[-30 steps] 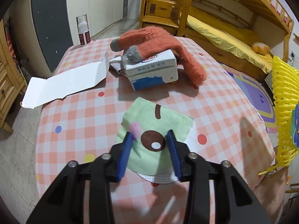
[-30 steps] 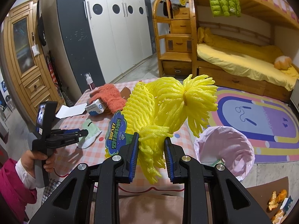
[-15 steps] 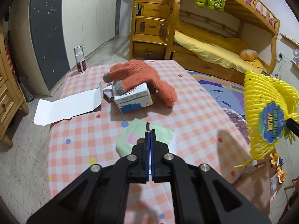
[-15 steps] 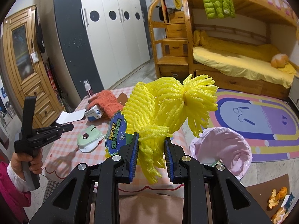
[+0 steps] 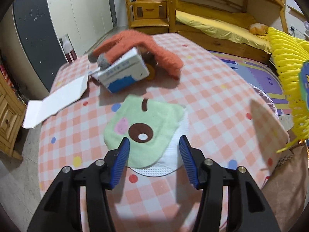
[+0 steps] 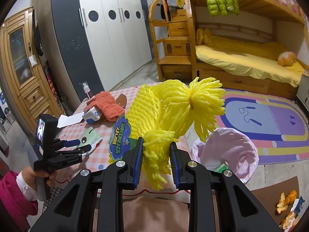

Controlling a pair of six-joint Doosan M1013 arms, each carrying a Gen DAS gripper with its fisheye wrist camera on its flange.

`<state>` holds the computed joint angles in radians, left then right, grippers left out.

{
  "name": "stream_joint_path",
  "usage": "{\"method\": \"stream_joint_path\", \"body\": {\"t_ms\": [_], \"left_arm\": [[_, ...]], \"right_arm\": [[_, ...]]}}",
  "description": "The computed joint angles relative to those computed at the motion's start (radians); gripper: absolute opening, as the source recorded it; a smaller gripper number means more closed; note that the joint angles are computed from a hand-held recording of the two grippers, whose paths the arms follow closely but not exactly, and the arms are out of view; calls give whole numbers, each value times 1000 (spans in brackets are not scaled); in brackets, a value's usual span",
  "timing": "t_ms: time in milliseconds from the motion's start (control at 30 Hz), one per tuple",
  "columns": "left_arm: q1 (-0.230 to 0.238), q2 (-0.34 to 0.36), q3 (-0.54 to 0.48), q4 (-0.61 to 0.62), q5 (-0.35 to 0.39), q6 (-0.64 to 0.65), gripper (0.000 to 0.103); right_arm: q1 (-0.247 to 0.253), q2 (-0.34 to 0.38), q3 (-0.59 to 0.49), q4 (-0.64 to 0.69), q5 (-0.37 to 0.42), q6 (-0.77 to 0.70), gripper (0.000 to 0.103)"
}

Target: Collect trash

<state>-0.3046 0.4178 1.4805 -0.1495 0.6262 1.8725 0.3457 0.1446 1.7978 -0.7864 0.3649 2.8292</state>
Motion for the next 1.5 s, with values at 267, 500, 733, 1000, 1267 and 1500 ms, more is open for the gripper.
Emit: {"method": "stream_joint_path", "body": {"t_ms": [267,500,733,1000,1267,1500], "left_arm": [[32,6,-10,-125,14,104,23],[27,-36,24,-128,-50,91,10],[9,-108,46,-297,-101,227,9],[-57,-105,-5,-488,-42,358,9],[-165,-21,-83,-501,38,393,10],[-226,90,-195,-452,137,349,10]], "right_arm": [[-4,8,-5,26,-2,-23,27],[-4,-4,8,-31,-3,26,27],[3,-26,28,-189,41,175,27],[-10,-61,69,-300,155,296,27],[-47,-54,100,-263,301,278,27],[-116,-5,98,-136,314,208,28]]}}
